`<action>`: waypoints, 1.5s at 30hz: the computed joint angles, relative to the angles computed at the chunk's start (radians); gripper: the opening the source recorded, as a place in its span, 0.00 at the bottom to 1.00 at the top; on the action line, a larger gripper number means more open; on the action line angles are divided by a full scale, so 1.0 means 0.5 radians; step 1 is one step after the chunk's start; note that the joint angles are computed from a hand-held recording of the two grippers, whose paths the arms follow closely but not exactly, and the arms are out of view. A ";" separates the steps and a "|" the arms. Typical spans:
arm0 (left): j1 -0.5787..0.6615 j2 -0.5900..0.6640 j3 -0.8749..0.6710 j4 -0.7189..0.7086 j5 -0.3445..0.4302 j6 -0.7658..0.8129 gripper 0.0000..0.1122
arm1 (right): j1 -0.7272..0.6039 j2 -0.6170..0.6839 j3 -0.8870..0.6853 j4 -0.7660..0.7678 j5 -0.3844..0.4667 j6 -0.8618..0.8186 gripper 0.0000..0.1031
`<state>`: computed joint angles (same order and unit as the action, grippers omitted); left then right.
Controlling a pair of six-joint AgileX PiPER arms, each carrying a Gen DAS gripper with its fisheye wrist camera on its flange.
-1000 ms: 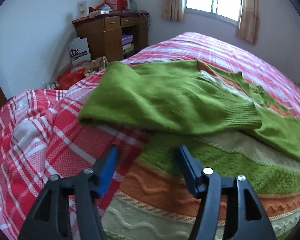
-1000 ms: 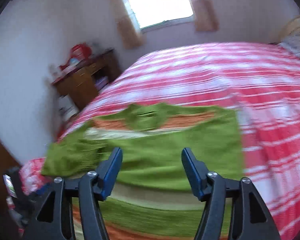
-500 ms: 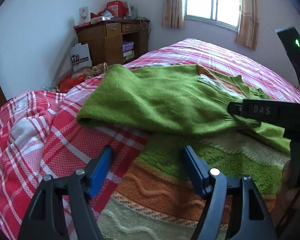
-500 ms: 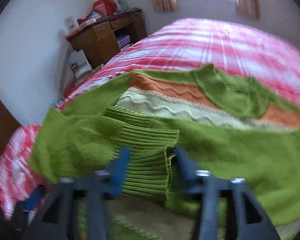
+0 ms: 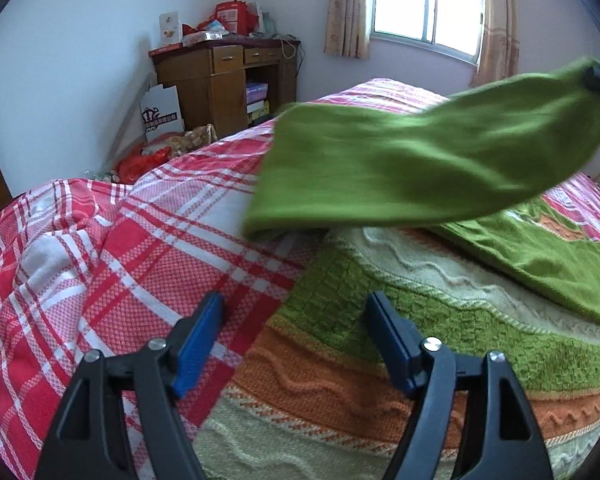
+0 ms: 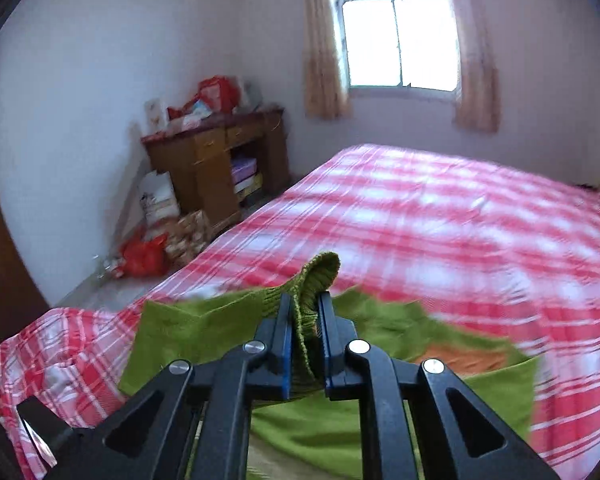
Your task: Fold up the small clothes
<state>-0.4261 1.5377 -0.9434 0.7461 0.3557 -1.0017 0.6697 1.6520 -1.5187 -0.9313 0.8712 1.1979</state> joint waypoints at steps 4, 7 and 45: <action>-0.006 0.001 0.006 0.021 0.001 -0.027 0.68 | -0.075 -0.286 0.303 -0.082 0.116 0.049 0.10; -0.019 0.004 0.007 0.061 0.015 -0.071 0.68 | -0.177 -0.444 0.552 -0.057 0.117 0.114 0.10; -0.051 0.056 -0.060 0.143 0.155 -0.163 0.81 | -0.904 -0.692 1.395 0.998 -0.687 -0.402 0.17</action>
